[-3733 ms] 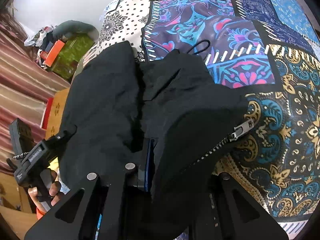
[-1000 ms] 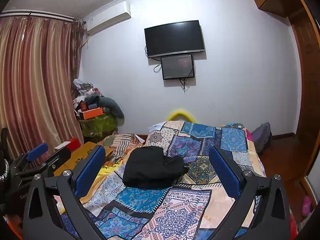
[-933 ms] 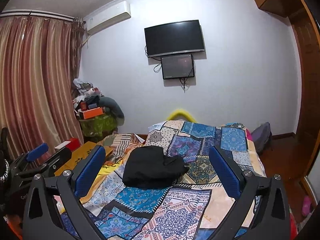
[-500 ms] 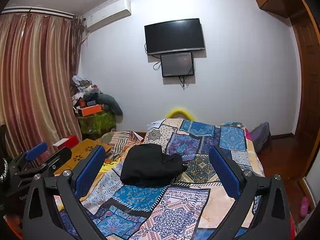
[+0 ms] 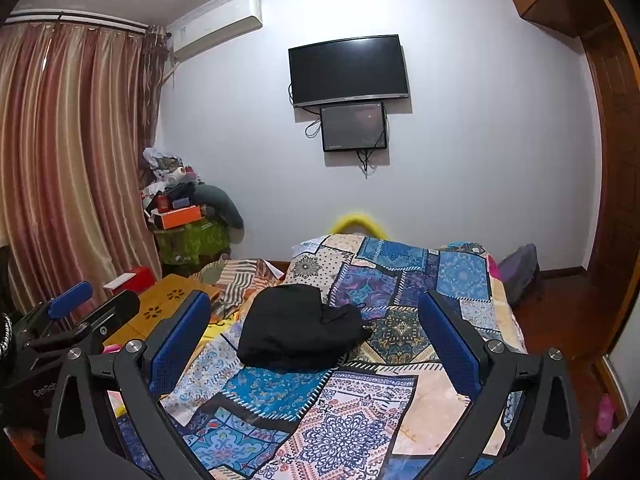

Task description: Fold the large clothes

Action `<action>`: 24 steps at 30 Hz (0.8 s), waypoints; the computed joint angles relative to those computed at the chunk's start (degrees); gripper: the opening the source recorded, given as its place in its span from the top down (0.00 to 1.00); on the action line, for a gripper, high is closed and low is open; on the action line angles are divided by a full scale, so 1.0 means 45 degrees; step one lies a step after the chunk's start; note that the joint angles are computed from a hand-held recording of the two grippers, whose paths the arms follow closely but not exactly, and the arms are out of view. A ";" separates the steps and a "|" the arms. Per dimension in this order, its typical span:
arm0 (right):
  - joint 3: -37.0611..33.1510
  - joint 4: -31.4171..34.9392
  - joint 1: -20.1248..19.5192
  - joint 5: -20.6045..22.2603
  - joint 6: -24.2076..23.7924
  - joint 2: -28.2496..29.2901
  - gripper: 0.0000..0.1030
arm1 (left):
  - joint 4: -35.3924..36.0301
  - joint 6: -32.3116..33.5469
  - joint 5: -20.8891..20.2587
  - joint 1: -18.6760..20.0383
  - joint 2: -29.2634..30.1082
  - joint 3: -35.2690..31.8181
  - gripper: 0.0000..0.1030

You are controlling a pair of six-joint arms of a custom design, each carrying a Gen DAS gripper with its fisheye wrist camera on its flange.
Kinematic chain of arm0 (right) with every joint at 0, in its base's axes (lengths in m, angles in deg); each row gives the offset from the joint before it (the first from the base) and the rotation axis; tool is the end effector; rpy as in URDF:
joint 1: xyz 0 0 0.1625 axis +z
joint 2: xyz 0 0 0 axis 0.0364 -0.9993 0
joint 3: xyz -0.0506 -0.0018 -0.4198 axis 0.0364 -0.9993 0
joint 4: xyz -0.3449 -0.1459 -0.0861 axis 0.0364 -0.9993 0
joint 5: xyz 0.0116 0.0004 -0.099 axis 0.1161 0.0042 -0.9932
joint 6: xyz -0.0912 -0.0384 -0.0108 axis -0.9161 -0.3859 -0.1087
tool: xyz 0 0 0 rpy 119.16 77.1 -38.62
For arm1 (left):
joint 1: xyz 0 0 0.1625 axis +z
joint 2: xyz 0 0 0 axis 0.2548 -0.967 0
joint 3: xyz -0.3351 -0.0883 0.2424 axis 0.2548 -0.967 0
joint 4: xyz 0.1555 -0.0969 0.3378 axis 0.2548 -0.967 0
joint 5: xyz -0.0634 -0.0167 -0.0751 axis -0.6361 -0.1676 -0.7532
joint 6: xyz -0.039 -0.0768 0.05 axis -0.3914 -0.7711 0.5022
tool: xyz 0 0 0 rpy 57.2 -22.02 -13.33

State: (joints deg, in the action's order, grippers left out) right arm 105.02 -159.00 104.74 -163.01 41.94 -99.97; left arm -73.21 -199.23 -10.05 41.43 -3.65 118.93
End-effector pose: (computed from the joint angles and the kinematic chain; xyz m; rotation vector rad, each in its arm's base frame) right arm 0.3772 -0.8087 0.1986 1.1630 -2.2848 1.3579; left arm -0.2437 -0.7412 0.2951 0.3274 1.8445 -1.6585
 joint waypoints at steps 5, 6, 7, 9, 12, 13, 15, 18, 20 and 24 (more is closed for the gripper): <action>-0.0084 0.0119 -0.0005 -0.0083 -0.0058 0.0052 0.00 | 0.0715 -0.0292 0.0066 0.0028 0.0244 -0.0592 0.01; -0.0191 0.0183 0.0008 -0.0111 -0.0043 0.0101 0.00 | 0.0784 -0.0326 0.0088 0.0033 0.0260 -0.0635 0.01; -0.0179 0.0169 0.0001 -0.0108 -0.0045 0.0096 0.00 | 0.0852 -0.0358 0.0114 0.0035 0.0274 -0.0677 0.01; -0.0191 0.0170 -0.0005 -0.0105 -0.0013 0.0093 0.00 | 0.0908 -0.0391 0.0156 0.0043 0.0270 -0.0695 0.01; -0.0148 0.0163 -0.0017 -0.0072 0.0019 0.0065 0.00 | 0.1024 -0.0479 0.0205 0.0061 0.0277 -0.0766 0.01; -0.0121 0.0137 -0.0019 -0.0071 0.0006 0.0063 0.00 | 0.1013 -0.0489 0.0206 0.0063 0.0259 -0.0737 0.01; -0.0098 0.0123 -0.0023 -0.0066 -0.0003 0.0056 0.00 | 0.1015 -0.0476 0.0209 0.0065 0.0239 -0.0707 0.01; -0.0073 0.0101 -0.0021 -0.0044 -0.0001 0.0030 0.00 | 0.0975 -0.0479 0.0209 0.0063 0.0223 -0.0673 0.01; 0.0004 0.0025 -0.0039 -0.0030 -0.0007 0.0001 0.00 | 0.0903 -0.0482 0.0207 0.0069 0.0191 -0.0624 0.01; -0.0057 0.0085 -0.0043 -0.0040 0.0026 0.0011 0.00 | 0.1465 -0.0850 0.0315 0.0104 0.0280 -0.0911 0.01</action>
